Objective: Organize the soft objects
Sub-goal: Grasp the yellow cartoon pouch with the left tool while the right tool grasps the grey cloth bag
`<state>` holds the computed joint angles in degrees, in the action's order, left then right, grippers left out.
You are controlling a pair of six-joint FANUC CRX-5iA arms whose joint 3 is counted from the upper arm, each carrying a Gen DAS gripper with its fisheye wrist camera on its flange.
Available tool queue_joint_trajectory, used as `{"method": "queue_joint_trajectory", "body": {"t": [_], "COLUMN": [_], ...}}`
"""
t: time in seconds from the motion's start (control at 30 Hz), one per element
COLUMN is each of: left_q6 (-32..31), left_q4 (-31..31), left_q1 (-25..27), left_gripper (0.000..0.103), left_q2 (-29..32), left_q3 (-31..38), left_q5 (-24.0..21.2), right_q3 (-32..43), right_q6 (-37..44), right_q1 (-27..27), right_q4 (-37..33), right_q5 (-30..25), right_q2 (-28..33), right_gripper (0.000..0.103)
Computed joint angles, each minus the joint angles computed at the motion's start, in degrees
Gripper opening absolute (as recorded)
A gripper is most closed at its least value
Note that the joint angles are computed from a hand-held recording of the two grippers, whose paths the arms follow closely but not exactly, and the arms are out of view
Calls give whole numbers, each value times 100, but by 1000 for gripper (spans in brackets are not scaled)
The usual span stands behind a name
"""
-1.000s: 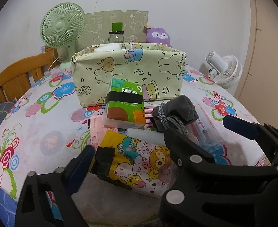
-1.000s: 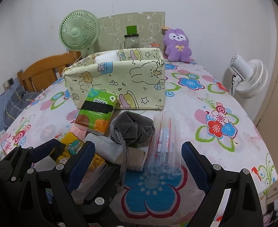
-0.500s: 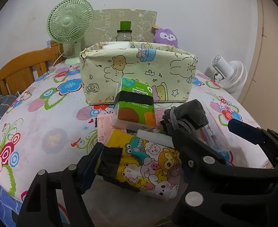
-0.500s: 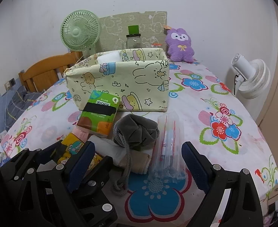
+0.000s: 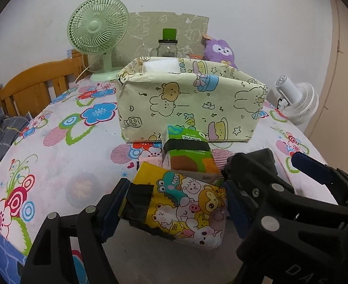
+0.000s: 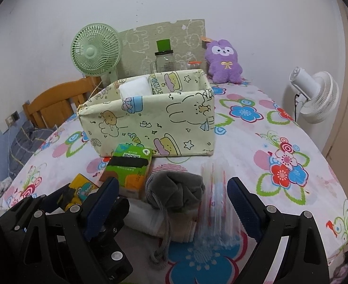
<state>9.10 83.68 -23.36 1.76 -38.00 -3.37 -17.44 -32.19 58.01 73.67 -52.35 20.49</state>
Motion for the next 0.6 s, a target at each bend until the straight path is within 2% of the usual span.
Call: {"method": "queue_joint_trajectory", "body": {"t": [0.1, 0.17, 0.23, 0.37, 0.43, 0.57, 0.6], "left_q6": [438, 658, 1153, 1433, 1671, 1891, 2083], "left_q4": [-556, -850, -1501, -1892, -2167, -2421, -2653], "left_q1": [172, 232, 394, 481, 563, 620, 666], "left_gripper": [81, 80, 80, 80, 80, 80, 80], "left_q2": [53, 83, 121, 156, 179, 195, 198], "left_q3": [74, 115, 196, 254, 312, 364, 403], "left_q5": [-132, -133, -248, -295, -387, -437, -472], "right_q3": [54, 113, 176, 288, 326, 353, 360], "right_q6": [26, 38, 96, 265, 314, 331, 329], "right_q1": [-65, -97, -119, -118, -115, -116, -112], "right_q4": [-12, -86, -196, -374, -435, -481, -495], "right_q5": [102, 143, 195, 204, 199, 180, 173], "right_q2": [41, 86, 132, 215, 237, 245, 245], "right_gripper": [94, 90, 84, 72, 62, 58, 57]}}
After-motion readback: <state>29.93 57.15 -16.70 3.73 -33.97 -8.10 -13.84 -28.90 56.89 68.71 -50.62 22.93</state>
